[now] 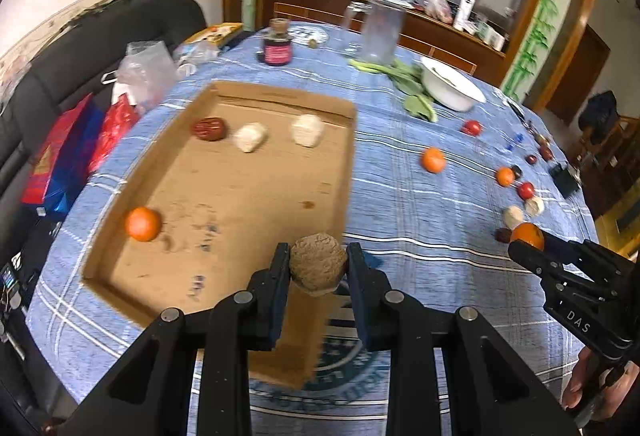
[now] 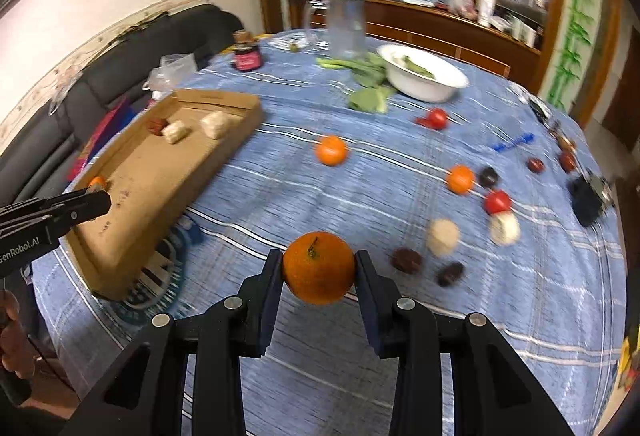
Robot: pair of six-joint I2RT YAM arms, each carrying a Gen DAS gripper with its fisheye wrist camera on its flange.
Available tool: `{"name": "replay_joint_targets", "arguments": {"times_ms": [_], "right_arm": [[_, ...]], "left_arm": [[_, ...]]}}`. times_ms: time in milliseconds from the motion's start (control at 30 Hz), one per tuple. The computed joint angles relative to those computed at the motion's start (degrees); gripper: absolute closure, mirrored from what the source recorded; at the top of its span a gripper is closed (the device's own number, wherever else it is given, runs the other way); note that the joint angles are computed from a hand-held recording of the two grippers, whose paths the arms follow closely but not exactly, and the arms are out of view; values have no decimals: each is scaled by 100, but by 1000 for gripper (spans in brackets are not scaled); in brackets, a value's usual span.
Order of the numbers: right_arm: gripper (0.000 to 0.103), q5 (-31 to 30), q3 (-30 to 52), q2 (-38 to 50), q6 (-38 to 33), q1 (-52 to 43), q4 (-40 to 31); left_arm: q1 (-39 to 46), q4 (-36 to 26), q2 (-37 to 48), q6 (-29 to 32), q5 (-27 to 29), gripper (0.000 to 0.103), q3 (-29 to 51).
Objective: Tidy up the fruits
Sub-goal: 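Carry the mandarin orange and round beige piece over the cardboard tray with both tools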
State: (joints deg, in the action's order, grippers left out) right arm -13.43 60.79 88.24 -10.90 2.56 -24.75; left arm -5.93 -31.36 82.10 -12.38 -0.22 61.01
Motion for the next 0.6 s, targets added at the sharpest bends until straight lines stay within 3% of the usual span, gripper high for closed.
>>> {"name": "replay_joint_targets", "arguments": {"times_ms": [600], "right_arm": [[64,275,1981,1650,214,1778,-310]], "left_arm": [[1834,66,278,473,458,76,-180]]}}
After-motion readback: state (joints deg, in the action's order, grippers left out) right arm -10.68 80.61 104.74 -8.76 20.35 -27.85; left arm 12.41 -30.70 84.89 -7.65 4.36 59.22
